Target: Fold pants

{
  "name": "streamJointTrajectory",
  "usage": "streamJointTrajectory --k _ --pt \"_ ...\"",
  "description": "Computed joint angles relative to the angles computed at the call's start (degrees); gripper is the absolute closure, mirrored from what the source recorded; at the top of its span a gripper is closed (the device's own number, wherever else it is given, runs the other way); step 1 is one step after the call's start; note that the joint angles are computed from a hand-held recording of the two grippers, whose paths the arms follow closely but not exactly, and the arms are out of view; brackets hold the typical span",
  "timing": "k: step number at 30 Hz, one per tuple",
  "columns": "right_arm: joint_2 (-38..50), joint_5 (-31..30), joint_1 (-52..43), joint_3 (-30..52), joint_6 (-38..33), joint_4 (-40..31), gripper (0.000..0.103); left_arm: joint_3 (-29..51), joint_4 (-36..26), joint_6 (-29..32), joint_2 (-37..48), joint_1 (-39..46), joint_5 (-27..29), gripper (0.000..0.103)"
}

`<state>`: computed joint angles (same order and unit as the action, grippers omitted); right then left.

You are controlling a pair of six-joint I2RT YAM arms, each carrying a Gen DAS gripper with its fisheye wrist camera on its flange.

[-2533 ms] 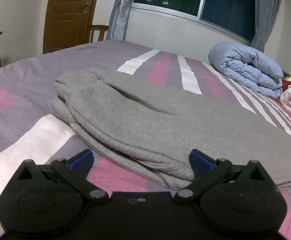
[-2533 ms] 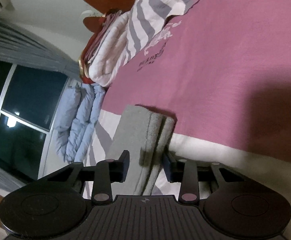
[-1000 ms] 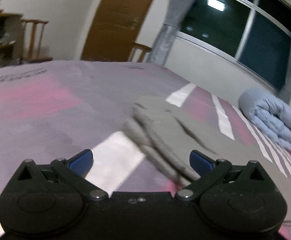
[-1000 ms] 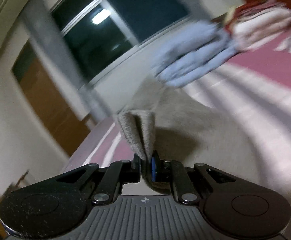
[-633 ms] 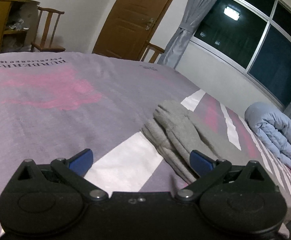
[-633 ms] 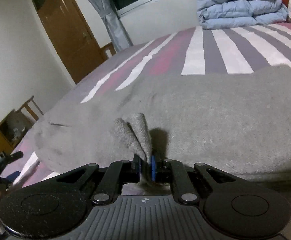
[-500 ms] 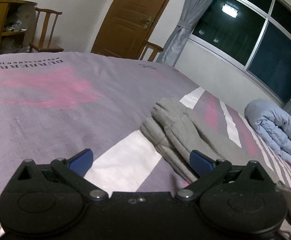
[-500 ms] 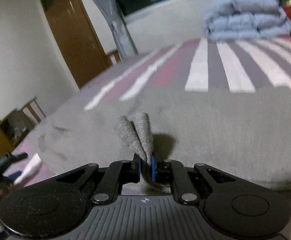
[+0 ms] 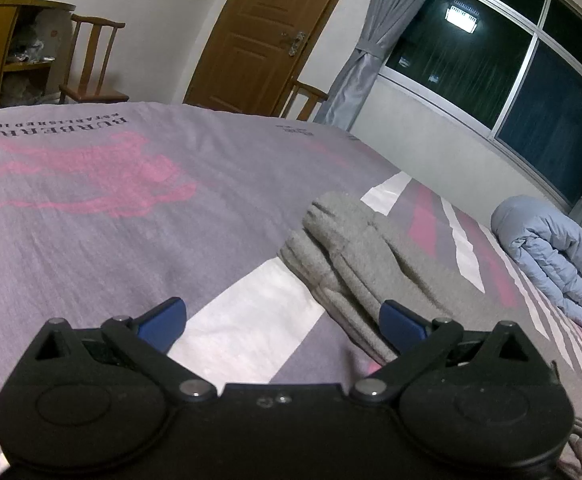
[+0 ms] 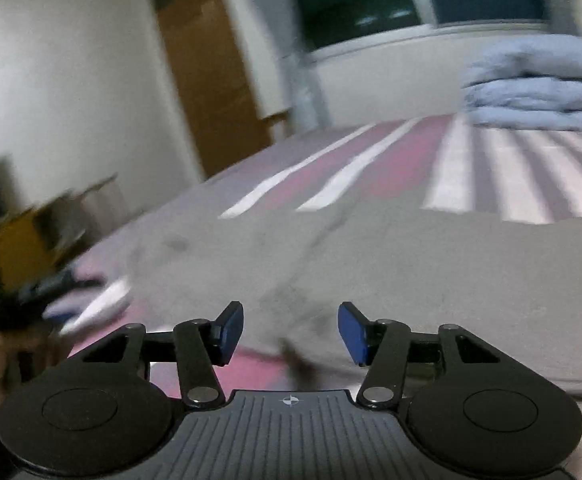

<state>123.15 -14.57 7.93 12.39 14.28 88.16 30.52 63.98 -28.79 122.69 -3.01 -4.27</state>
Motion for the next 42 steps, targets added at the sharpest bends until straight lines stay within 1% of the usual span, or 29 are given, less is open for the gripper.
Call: streamJointTrajectory --k 1,3,5,6,8,10,11,12,13,15,17,19,22,23,25,26,27,28,29,30,31,33,34,35,37,39,40,41,42 --pt "-1.41 1.05 -2.41 -0.92 0.82 -0.8 0.063 0.33 -0.45 0.09 -0.05 -0.27 -0.36 0.006" --pt "-4.5 2.47 -9.27 -2.42 1.78 -4.07 0.085 0.04 0.21 0.93 -0.41 -0.82 -0.5 0.006" --pt "-7.74 2.58 -15.42 -2.3 0.76 -9.79 0.094 0.0 1.51 2.73 -0.22 -1.96 -0.41 0.006" --pt "-8.53 3.0 -17.51 -1.93 -0.2 -12.29 0.094 0.44 0.94 3.74 -0.29 -2.61 -0.33 0.006" --pt "-10.61 2.24 -20.79 1.09 -1.95 -22.41 0.094 1.73 -1.05 5.83 -0.34 -4.07 -0.36 0.006" --pt "-9.89 0.25 -21.4 5.02 -3.85 -31.13 0.094 2.86 -2.68 6.81 -0.17 -5.06 -0.45 0.006" --pt "-10.1 -1.13 -21.49 5.29 -4.87 -31.3 0.094 3.31 -3.33 6.86 -0.02 -5.35 -0.42 0.006" --pt "-10.57 -5.43 -22.61 5.75 -5.61 -31.27 0.094 3.74 -3.82 6.74 0.23 -5.48 -0.38 0.006" --pt "-11.11 -8.16 -23.21 6.81 -5.76 -31.74 0.094 4.12 -4.44 6.5 0.31 -5.75 -0.65 0.006" --pt "-11.75 -6.46 -23.24 9.61 -3.86 -31.81 0.094 4.48 -5.15 6.29 0.45 -5.8 -0.94 0.006" --pt "-11.52 -3.91 -22.78 15.97 -2.0 -37.2 0.094 4.75 -5.75 6.45 0.46 -5.91 -1.26 0.006" --pt "-9.08 0.37 -21.41 22.89 -2.59 -42.17 0.094 4.94 -6.45 7.09 0.18 -6.09 -1.63 0.006" --pt "-3.36 1.9 -22.04 33.74 -3.16 -53.3 0.094 5.43 -7.5 7.36 -0.01 -6.34 -2.82 0.006" --pt "-1.48 1.41 -21.88 34.35 -1.75 -54.03 0.094 5.67 -7.67 7.08 0.14 -6.57 -3.83 0.006" --pt "-1.27 1.47 -21.39 31.84 -0.33 -49.93 0.094 6.96 -9.15 7.12 0.41 -7.03 -5.46 0.006" --pt "-1.7 -0.22 -21.51 29.3 0.96 -46.42 0.094 7.53 -9.78 7.47 0.58 -7.16 -5.74 0.006" --pt "-2.08 -1.0 -21.36 26.0 2.14 -41.53 0.094 8.11 -10.4 8.03 0.72 -7.26 -6.03 0.006" --pt "-2.41 0.43 -20.54 22.27 2.61 -36.33 0.094 8.47 -10.66 8.46 0.74 -7.39 -6.38 0.006" --pt "-2.16 1.26 -20.04 19.94 3.12 -32.85 0.094 8.46 -10.52 8.99 0.66 -7.48 -6.94 0.006" --pt "-1.53 0.93 -19.49 18.59 4.34 -31.25 0.094 8.31 -10.36 9.44 0.49 -8.0 -9.07 0.006" --pt "-0.8 0.72 -18.62 18.75 5.1 -32.16 0.094 7.93 -10.12 9.55 0.17 -8.27 -10.55 0.006" --pt "-1.07 3.31 -15.07 14.82 5.21 -26.84 0.094 7.02 -9.36 8.39 -0.36 -7.9 -10.69 0.006" --pt "-1.55 1.75 -13.66 13.15 5.97 -24.43 0.094 6.74 -9.68 7.62 -0.63 -7.49 -10.03 0.006" --pt "-1.75 1.1 -11.78 12.68 6.81 -23.07 0.094 6.81 -10.66 7.35 -0.87 -7.15 -9.43 0.006" --pt "-1.97 2.72 -6.03 11.68 7.18 -20.83 0.094 7.05 -12.59 7.55 -1.27 -6.64 -7.81 0.006" --pt "-0.58 3.76 0.15 12.63 10.08 -19.29 0.094 7.29 -14.18 8.63 -1.4 -6.41 -6.17 0.006" --pt "0.49 4.82 3.42 13.52 10.57 -19.28 0.094 6.82 -14.0 9.55 -1.49 -6.3 -5.73 0.006" --pt "1.57 4.75 6.48 15.5 10.78 -20.83 0.096 6.26 -13.32 10.25 -1.58 -6.11 -5.28 0.006" --pt "1.77 6.76 9.86 16.93 10.09 -22.72 0.097 5.74 -12.57 10.64 -1.61 -5.77 -4.54 0.006"
